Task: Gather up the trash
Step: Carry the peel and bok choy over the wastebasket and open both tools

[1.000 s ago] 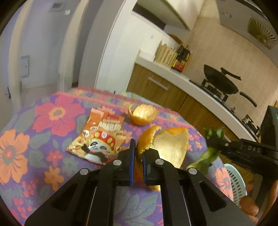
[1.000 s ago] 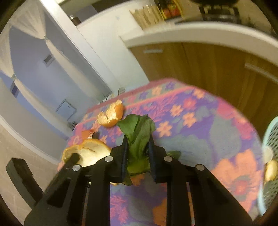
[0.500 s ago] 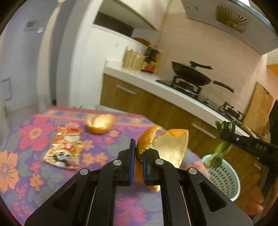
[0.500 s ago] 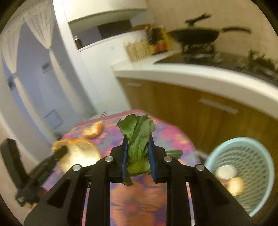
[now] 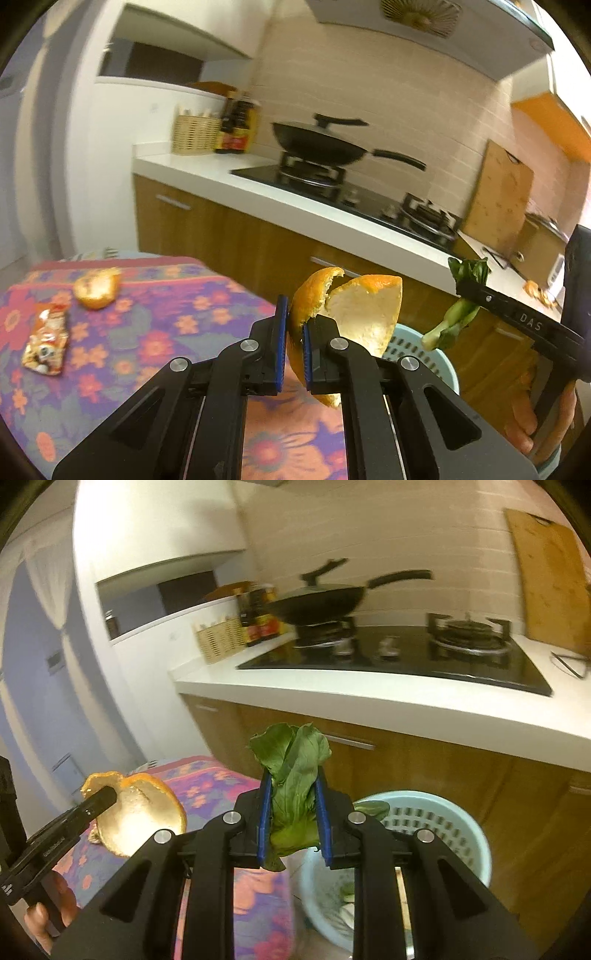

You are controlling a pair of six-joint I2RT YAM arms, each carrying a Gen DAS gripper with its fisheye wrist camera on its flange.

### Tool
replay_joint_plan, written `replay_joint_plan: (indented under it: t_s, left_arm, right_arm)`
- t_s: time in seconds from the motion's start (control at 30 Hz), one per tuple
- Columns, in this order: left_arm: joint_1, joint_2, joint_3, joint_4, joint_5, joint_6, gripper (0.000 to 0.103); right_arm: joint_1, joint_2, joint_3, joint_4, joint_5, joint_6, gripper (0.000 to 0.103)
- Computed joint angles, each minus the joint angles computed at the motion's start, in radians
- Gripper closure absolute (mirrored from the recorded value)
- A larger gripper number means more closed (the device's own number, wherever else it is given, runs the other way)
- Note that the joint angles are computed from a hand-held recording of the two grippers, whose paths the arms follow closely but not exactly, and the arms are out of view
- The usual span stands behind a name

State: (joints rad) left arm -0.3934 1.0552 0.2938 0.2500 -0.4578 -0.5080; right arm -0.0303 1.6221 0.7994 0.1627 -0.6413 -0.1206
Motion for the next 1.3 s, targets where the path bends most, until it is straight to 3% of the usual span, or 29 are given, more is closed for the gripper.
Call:
replay_joint_plan:
  t_s: [0.23,0.57,0.77,1.03,1.07,1.13,1.3]
  left_arm:
    - [-0.104,0.328,0.169,0.101,-0.004,-0.008,0.098]
    - [-0.150,0.674,0.399,0.096,0.045,0.005,0.097]
    - [-0.118,0.762,0.477,0.056,0.111,0.010,0.096]
    - [-0.101,0.822,0.516,0.046,0.119,-0.007,0.093]
    - [-0.101,0.824,0.517,0.046,0.118,-0.009,0.091]
    - [-0.094,0.827,0.517,0.041,0.139,-0.013,0.076]
    - [-0.093,0.818,0.507,0.037,0.155,-0.009,0.070]
  right_arm:
    - [-0.125,0.135,0.105,-0.059,-0.040,-0.018,0.085]
    - [-0.152,0.329,0.243,-0.129,0.088,-0.011,0.085]
    - [-0.141,0.384,0.275,-0.136,0.125,-0.009,0.085]
    - [-0.122,0.392,0.261,-0.096,0.172,-0.018,0.084]
    - [-0.118,0.391,0.256,-0.088,0.181,-0.022,0.084]
    - [-0.111,0.393,0.253,-0.086,0.195,-0.021,0.080]
    - [-0.098,0.421,0.291,-0.145,0.216,-0.013,0.070]
